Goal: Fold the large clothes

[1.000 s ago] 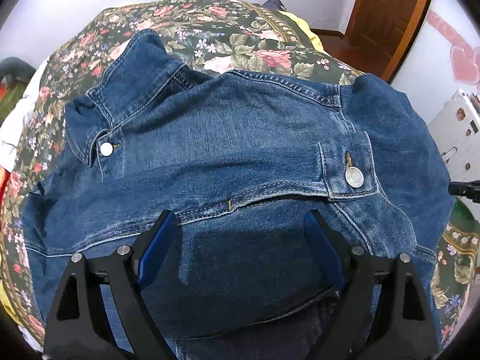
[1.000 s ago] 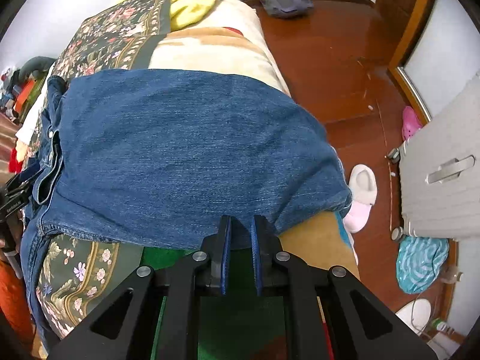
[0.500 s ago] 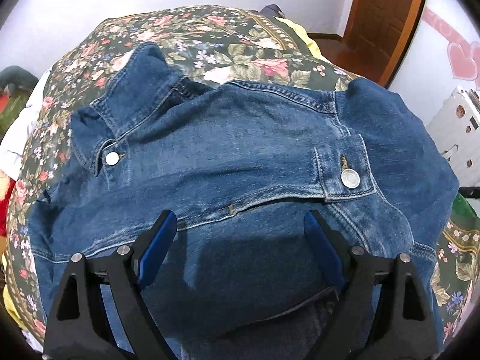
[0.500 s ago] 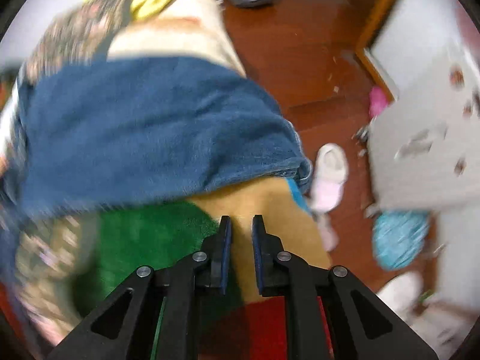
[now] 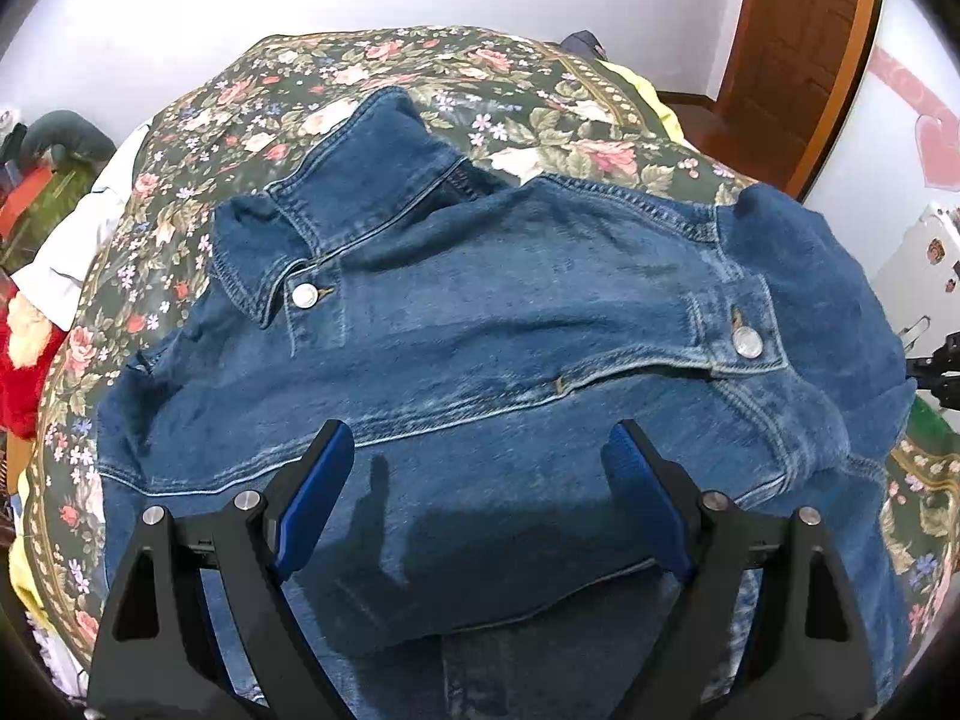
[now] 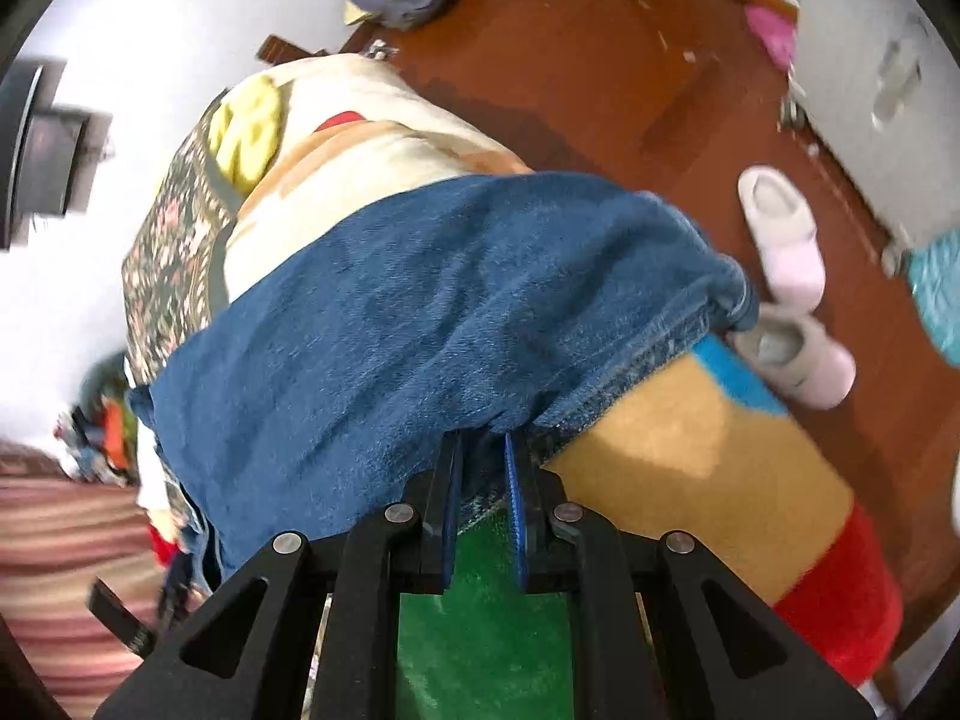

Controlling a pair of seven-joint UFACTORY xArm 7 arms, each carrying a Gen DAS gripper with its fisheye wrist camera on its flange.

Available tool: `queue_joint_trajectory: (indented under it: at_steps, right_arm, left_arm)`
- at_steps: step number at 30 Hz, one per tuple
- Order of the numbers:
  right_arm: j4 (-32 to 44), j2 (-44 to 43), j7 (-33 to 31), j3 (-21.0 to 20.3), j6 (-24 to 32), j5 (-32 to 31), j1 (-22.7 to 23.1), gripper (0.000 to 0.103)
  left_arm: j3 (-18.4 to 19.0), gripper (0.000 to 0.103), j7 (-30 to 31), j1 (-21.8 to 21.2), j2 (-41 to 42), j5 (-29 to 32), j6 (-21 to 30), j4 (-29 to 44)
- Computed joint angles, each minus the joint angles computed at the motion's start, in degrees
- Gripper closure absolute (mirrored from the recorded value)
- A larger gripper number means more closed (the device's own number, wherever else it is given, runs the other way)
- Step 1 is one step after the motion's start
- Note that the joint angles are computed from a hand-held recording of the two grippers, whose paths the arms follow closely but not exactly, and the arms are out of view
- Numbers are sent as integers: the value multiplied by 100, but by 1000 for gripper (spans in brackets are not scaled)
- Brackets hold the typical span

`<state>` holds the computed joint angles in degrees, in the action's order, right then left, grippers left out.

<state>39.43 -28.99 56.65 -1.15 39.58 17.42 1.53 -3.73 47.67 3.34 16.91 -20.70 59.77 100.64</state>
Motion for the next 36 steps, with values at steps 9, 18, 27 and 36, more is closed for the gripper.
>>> queue_joint_trajectory:
  at_steps: [9, 18, 27, 36]
  right_arm:
    - [-468, -394, 39, -130, -216, 442, 162, 87]
    - [83, 262, 226, 241, -552, -388, -170, 91]
    - [1548, 441, 247, 649, -770, -1580, -254, 94]
    - [5355, 3265, -709, 1045, -544, -2064, 796, 94]
  left_arm:
    - [-17, 16, 150, -57, -120, 23, -310, -288]
    - [49, 16, 307, 22, -281, -141, -661, -407]
    - [91, 16, 128, 373, -63, -510, -544, 185]
    - [164, 16, 300, 972, 52, -1076, -340, 616]
